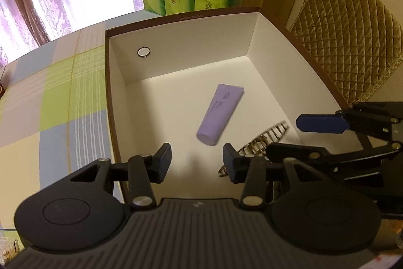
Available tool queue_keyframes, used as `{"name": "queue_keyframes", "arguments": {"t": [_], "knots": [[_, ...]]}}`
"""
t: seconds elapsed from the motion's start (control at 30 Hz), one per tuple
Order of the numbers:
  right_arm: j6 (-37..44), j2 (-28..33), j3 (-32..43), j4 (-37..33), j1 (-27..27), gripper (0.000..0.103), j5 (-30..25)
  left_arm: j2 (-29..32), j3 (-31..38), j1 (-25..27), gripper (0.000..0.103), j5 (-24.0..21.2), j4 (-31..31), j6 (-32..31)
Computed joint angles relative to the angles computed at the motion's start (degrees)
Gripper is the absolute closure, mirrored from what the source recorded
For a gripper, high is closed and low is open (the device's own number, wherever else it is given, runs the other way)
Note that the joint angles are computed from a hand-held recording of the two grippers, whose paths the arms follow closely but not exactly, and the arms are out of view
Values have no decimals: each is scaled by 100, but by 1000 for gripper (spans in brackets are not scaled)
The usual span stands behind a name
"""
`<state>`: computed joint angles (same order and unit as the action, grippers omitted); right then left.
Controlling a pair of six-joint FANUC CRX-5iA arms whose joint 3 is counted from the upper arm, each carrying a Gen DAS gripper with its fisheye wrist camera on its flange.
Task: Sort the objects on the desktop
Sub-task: 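Open the left tool to drop the tube while the right tool drops the clip, then withdraw both tools from the box toward the table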
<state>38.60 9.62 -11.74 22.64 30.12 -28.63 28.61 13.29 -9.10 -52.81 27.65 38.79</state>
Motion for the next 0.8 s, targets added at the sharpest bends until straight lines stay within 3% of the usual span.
{"name": "queue_keyframes", "arguments": {"t": [0.1,0.17,0.27,0.37,0.53,0.8], "knots": [[36,-14,8,63,32,44,-83,-65,-69,37,58,15,18,-46],[-155,-76,-104,303,79,33,-83,-139,-156,69,50,62,53,-86],[-474,-200,-302,690,152,20,-43,-279,-319,139,47,131,139,-209],[-788,-325,-496,1118,254,11,-71,-437,-508,210,38,199,256,-311],[-1478,-570,-894,2010,425,7,-112,-797,-986,377,24,320,722,-750],[-2828,-1037,-1559,3336,676,4,-75,-1562,-1953,847,24,400,1781,-1954]]}}
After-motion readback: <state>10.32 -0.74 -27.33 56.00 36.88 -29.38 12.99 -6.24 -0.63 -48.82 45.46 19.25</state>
